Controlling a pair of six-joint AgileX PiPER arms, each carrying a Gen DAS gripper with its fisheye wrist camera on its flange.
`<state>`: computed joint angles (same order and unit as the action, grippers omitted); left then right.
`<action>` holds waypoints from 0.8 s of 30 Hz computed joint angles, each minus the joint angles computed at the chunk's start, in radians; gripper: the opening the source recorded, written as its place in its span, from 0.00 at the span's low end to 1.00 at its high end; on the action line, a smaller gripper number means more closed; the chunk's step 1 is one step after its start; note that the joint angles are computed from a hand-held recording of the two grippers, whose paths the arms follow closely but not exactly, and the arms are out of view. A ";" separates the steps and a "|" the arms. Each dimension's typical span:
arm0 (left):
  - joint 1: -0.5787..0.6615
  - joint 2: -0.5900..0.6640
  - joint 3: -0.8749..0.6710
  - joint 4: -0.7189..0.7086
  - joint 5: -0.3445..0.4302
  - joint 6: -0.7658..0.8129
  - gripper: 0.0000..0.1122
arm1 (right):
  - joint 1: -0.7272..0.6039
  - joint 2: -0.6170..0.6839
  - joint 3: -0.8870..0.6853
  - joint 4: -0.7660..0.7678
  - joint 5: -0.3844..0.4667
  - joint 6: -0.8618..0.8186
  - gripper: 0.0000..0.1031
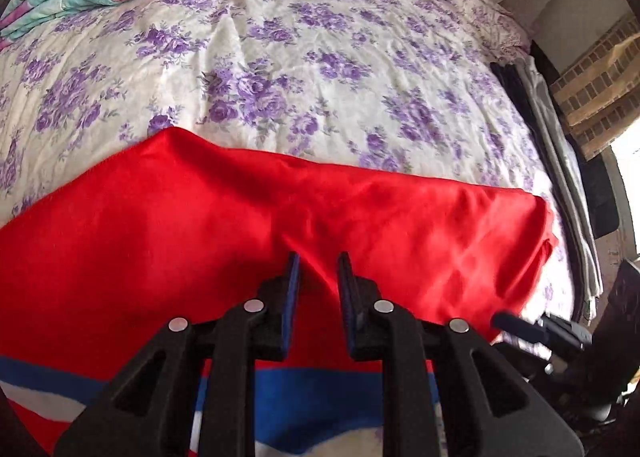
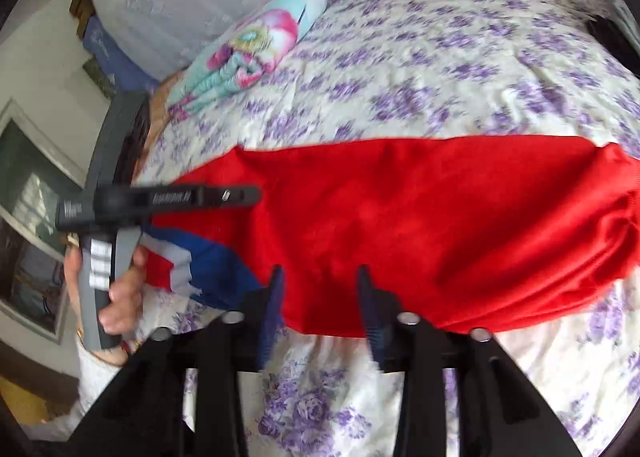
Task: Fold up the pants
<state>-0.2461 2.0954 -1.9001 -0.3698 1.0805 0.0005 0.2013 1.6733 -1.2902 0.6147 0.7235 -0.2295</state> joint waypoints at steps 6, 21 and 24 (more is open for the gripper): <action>-0.041 -0.225 0.417 -0.130 -0.174 0.098 0.22 | -0.354 -0.140 0.155 0.097 0.001 0.020 0.68; -0.106 -0.262 0.503 -0.009 -0.274 0.023 0.22 | -0.459 0.160 0.040 0.425 0.100 -0.239 0.63; -0.119 -0.270 0.513 0.026 -0.285 -0.008 0.22 | -0.452 0.137 0.066 0.453 0.033 -0.272 0.17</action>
<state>-0.3650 1.8254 -1.3873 -0.3436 0.7957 -0.0079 -0.2507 1.8101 -1.2245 1.0674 0.7570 -0.5016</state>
